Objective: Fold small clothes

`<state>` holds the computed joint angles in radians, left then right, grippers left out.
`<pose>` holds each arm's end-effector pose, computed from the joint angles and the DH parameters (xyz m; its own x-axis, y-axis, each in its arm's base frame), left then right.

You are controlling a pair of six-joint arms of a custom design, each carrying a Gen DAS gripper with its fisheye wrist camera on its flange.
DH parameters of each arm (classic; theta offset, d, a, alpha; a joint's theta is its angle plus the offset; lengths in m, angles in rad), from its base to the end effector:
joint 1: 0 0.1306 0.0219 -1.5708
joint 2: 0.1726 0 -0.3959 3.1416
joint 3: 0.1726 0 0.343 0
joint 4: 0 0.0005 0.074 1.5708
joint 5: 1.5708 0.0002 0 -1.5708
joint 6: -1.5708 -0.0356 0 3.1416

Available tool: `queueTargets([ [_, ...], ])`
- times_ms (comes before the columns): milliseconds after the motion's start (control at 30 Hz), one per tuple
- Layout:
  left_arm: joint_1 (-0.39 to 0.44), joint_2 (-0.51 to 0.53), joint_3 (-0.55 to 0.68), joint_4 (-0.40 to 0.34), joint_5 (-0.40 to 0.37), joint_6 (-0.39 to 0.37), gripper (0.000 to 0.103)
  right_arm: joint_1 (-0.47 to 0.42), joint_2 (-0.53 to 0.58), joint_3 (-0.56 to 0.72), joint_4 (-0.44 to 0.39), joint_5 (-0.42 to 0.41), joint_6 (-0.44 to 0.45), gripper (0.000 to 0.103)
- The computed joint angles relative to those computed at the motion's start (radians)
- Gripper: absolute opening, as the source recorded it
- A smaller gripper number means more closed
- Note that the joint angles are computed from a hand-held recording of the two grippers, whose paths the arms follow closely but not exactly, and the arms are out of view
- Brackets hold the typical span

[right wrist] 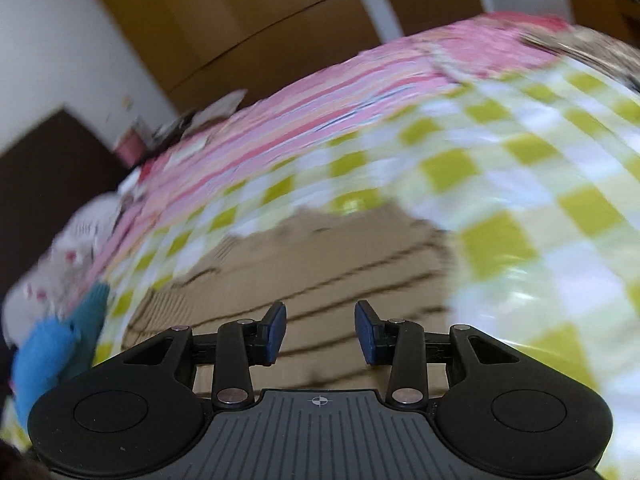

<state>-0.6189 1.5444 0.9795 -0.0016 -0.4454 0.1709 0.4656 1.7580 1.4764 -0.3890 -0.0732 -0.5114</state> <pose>0.3822 -0.2540 0.2815 -0.4695 0.1459 -0.8708 0.1498 0.9851 0.0843 0.5141 0.2607 0.3376 -0.7284 0.1802 -0.6610 -0.1633 0.8913 0.4230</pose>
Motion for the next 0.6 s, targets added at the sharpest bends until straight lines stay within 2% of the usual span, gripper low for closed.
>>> queueTargets([
  [100,-0.061,0.074,0.076,-0.007,0.005,-0.073,0.07,-0.061,-0.072,-0.106,0.065,-0.021,-0.027,0.044],
  [167,-0.097,0.131,0.137,-0.028,0.007,-0.107,0.07,-0.115,-0.099,-0.177,0.132,-0.084,-0.069,0.046],
  [200,-0.111,0.161,0.166,-0.036,0.008,-0.127,0.071,-0.115,-0.099,-0.177,0.132,-0.084,-0.069,0.046],
  [367,-0.18,0.283,0.271,-0.042,-0.095,-0.307,0.071,-0.166,-0.076,-0.283,0.277,-0.195,-0.211,0.046],
  [433,-0.187,0.319,0.309,-0.059,-0.118,-0.338,0.071,-0.186,-0.049,-0.279,0.284,-0.268,-0.235,0.046],
  [533,-0.191,0.35,0.337,-0.058,-0.141,-0.354,0.071,-0.193,-0.028,-0.266,0.3,-0.275,-0.228,0.046],
  [600,-0.192,0.372,0.359,-0.041,-0.162,-0.386,0.071,-0.204,-0.014,-0.264,0.342,-0.315,-0.263,0.047],
])
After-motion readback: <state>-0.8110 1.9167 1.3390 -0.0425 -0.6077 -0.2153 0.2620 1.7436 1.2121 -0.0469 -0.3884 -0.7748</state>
